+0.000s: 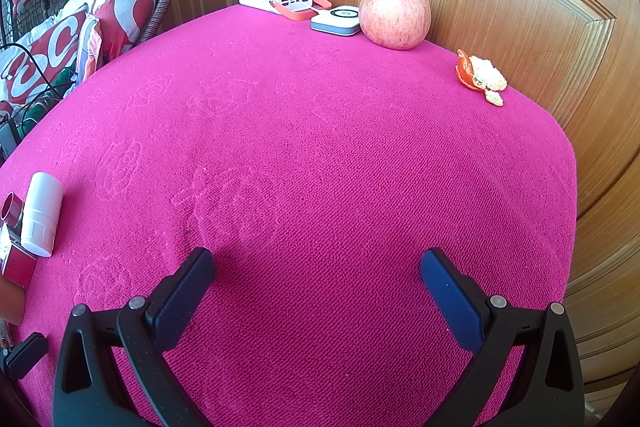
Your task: Organize rigid objects
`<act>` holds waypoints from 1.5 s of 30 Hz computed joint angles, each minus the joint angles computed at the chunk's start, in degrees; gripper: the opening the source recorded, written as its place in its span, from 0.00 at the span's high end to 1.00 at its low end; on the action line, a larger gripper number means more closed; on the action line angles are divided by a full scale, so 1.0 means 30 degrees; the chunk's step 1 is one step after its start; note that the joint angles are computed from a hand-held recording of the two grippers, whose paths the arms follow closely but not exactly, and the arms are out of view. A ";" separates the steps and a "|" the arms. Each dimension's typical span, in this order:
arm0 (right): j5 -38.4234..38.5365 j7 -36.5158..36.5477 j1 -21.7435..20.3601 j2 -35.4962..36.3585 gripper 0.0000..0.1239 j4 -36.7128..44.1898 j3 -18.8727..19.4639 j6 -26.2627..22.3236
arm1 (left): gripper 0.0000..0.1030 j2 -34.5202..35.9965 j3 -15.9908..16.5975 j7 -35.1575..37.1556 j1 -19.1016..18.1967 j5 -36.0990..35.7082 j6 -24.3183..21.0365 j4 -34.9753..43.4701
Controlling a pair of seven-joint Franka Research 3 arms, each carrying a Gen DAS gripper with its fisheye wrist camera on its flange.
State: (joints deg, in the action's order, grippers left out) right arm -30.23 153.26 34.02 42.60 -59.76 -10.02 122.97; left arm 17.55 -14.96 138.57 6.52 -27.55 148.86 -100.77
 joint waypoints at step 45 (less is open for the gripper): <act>0.0000 -0.0025 -0.0002 -0.0035 0.17 0.0004 -0.0033 -0.0074 | 0.00 -0.0015 -0.0058 -0.0262 0.0105 -0.0378 0.0218 0.0014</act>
State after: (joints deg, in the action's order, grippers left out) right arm -30.23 153.18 34.01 42.49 -59.74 -10.12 122.75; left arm 17.51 -15.14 137.78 6.83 -28.69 149.52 -100.73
